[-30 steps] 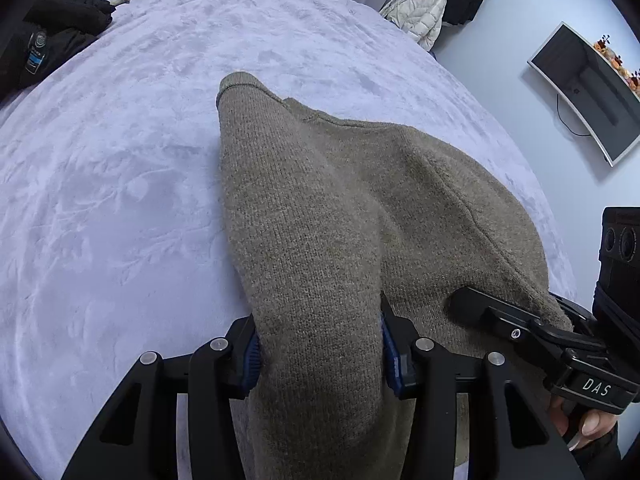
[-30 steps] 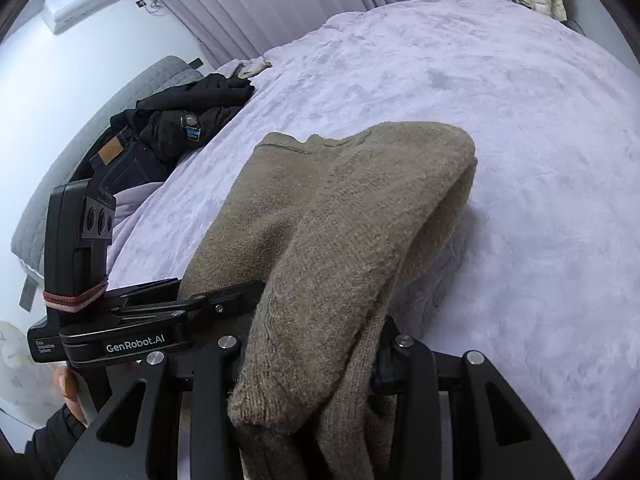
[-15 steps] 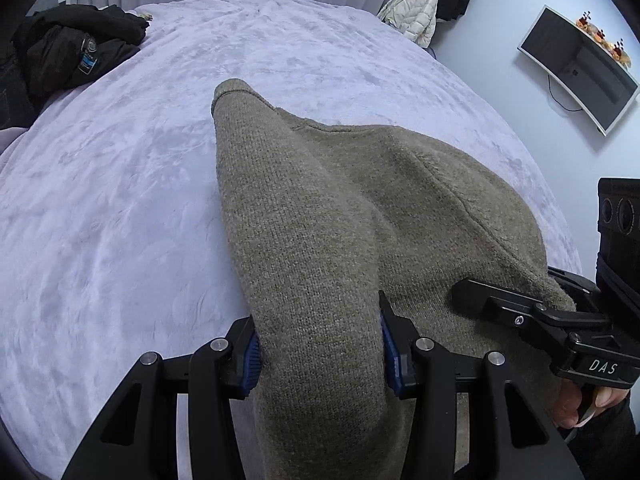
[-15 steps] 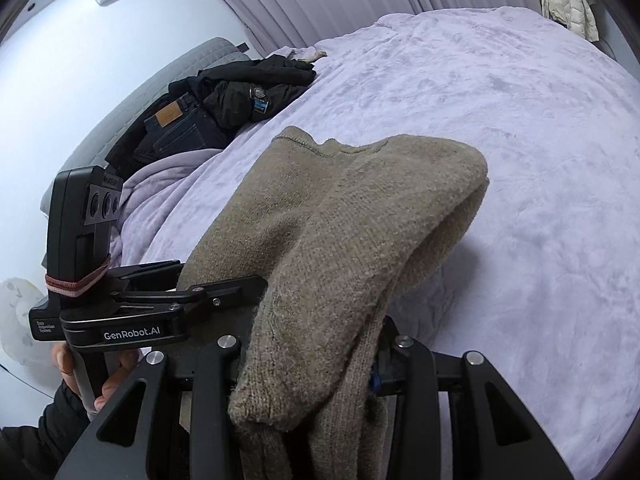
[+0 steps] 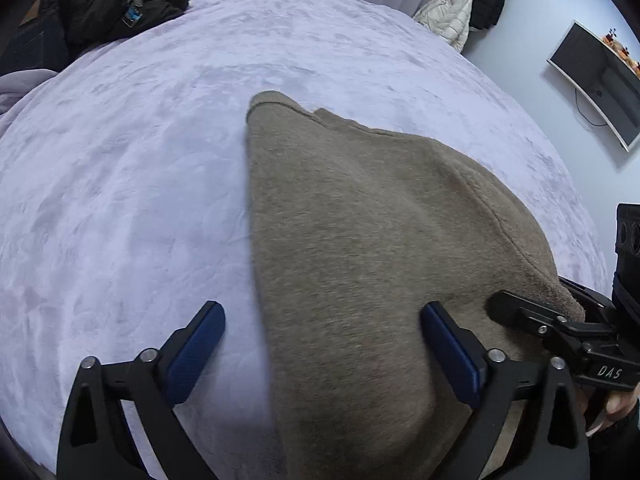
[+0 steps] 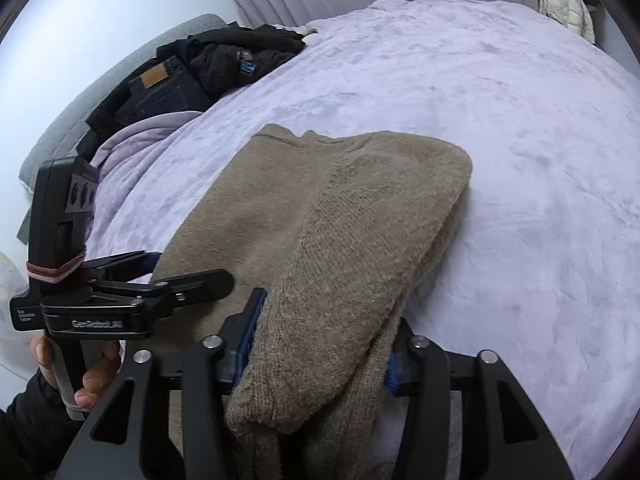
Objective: Fold small clothes
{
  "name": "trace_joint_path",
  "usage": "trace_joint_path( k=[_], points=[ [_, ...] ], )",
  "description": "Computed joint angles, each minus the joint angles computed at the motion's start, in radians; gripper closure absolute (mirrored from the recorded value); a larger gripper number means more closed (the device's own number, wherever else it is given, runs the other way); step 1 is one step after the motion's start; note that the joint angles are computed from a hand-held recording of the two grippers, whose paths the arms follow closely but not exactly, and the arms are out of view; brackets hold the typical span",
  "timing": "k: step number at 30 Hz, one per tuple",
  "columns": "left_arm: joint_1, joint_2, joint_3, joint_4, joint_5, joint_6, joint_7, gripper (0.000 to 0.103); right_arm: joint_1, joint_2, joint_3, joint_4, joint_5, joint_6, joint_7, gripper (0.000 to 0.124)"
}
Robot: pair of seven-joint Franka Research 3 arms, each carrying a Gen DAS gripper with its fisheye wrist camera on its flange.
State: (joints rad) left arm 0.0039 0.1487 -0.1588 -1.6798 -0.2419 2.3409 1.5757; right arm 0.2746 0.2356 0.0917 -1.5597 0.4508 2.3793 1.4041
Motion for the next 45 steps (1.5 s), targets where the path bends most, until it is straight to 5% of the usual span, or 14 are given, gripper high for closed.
trace_joint_path(
  k=[5,9,13,17,21,34,37,42,45],
  points=[
    [0.000,-0.098,0.021,-0.087,0.056,0.047,-0.042,0.003,-0.017,-0.086,-0.021,-0.097,0.004,0.035,0.027,0.055],
    [-0.020,-0.128,0.029,-0.091,0.204,0.092,-0.144,0.003,0.013,-0.196,-0.025,-0.206,-0.198,0.173,0.045,0.055],
    [-0.047,-0.091,0.022,-0.040,0.390,0.046,-0.218,0.003,0.041,-0.247,0.003,-0.239,-0.231,0.238,-0.120,0.055],
    [-0.044,-0.058,0.022,-0.031,0.348,-0.013,-0.195,0.003,0.071,-0.249,0.019,-0.244,-0.128,0.216,-0.317,0.055],
    [-0.023,-0.039,0.022,-0.038,0.224,-0.027,-0.178,0.000,0.077,-0.193,0.014,-0.231,-0.338,0.146,-0.149,0.052],
    [-0.050,0.007,0.016,0.086,0.347,-0.074,-0.176,0.000,0.043,-0.178,0.002,-0.173,-0.076,0.094,-0.286,0.048],
    [-0.056,0.080,0.020,0.186,0.365,-0.172,-0.215,0.000,0.044,-0.115,-0.004,-0.082,-0.116,0.090,-0.236,0.046],
    [-0.036,0.086,0.008,0.161,0.305,-0.178,-0.184,0.000,0.043,-0.016,-0.005,0.031,-0.122,-0.060,-0.148,0.046],
    [-0.042,0.088,0.011,0.197,0.331,-0.192,-0.171,0.000,0.068,-0.039,-0.010,-0.013,-0.222,-0.014,-0.132,0.046]
  ],
)
